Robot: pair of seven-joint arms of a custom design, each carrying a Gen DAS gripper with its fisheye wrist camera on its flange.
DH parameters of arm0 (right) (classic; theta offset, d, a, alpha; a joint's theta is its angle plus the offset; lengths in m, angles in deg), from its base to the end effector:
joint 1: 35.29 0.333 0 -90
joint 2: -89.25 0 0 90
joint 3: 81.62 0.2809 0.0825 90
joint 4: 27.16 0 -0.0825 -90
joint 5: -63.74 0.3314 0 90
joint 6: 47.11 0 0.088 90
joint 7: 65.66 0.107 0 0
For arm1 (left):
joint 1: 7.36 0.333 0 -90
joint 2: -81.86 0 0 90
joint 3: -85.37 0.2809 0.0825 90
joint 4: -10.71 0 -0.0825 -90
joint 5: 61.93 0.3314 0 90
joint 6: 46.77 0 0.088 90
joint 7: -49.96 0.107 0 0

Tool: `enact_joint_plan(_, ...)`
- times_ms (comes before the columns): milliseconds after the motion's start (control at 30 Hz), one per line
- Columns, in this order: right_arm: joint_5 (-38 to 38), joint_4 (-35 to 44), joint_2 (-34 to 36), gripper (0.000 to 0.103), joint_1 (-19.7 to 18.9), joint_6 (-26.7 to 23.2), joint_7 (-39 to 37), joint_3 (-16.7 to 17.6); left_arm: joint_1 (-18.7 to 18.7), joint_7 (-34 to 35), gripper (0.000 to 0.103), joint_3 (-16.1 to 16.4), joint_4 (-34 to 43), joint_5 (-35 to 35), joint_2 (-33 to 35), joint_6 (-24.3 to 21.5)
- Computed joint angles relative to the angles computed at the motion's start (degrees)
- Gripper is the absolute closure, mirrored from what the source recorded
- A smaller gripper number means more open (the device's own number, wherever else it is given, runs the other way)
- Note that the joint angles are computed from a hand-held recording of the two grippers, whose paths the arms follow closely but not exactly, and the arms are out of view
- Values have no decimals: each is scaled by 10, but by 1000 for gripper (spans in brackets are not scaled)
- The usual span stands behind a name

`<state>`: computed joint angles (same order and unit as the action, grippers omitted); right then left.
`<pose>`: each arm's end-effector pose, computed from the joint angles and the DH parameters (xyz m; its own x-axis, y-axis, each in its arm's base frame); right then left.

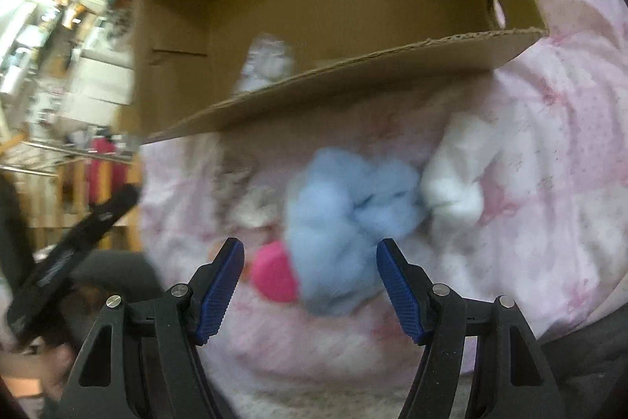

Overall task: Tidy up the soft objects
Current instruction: 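Grasp the light blue plush with the right gripper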

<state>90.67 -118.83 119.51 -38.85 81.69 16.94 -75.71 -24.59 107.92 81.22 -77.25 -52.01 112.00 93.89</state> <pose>0.6389 0.0298 0.3378 -0.0891 -0.9028 -0.4207 -0.9838 0.1457 -0.1044 0.6230 -0.2349 0.3869 0.0701 -0.9922 0.1026 -0.9178 -0.1044 -0.3830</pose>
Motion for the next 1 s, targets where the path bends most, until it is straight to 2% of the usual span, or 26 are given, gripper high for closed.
enact_joint_plan(133, -75, 58, 47, 28, 30, -29, 51, -20, 0, 4, 29, -1, 6, -3, 5, -5)
enact_joint_plan(300, -79, 59, 56, 28, 19, -18, 47, -7, 3, 4, 29, -2, 21, -13, 17, -17)
enact_joint_plan(333, -83, 58, 56, 33, 19, -17, 44, -6, 3, 4, 29, -3, 24, -15, 20, -20)
enact_joint_plan(367, -87, 57, 55, 48, 19, -16, 40, -6, 3, 4, 29, -2, 27, -16, 23, -22)
enact_joint_plan(400, -87, 60, 56, 55, 17, -21, 34, -3, 2, 3, 29, -2, 30, -15, 25, -25)
enact_joint_plan(467, -77, 56, 53, 68, 12, -19, 20, 4, 0, 4, 29, -1, 31, -12, 25, -27)
enact_joint_plan(500, -71, 51, 49, 70, 9, -16, 14, 7, -1, 5, 29, 0, 31, -11, 25, -28)
enact_joint_plan(567, -45, 37, 36, 74, -1, -9, -7, 17, 0, 7, 29, -1, 25, -10, 21, -27)
enact_joint_plan(733, 40, -35, -26, 75, -24, 45, -81, 34, 12, 24, 29, -10, 10, -28, 11, -31)
enact_joint_plan(933, 197, -112, -101, 75, -40, 84, -212, 45, 33, 78, 29, -36, 36, -84, 35, -94)
enact_joint_plan(1000, 229, -124, -114, 74, -36, 80, -235, 39, 39, 100, 31, -45, 51, -109, 50, -119)
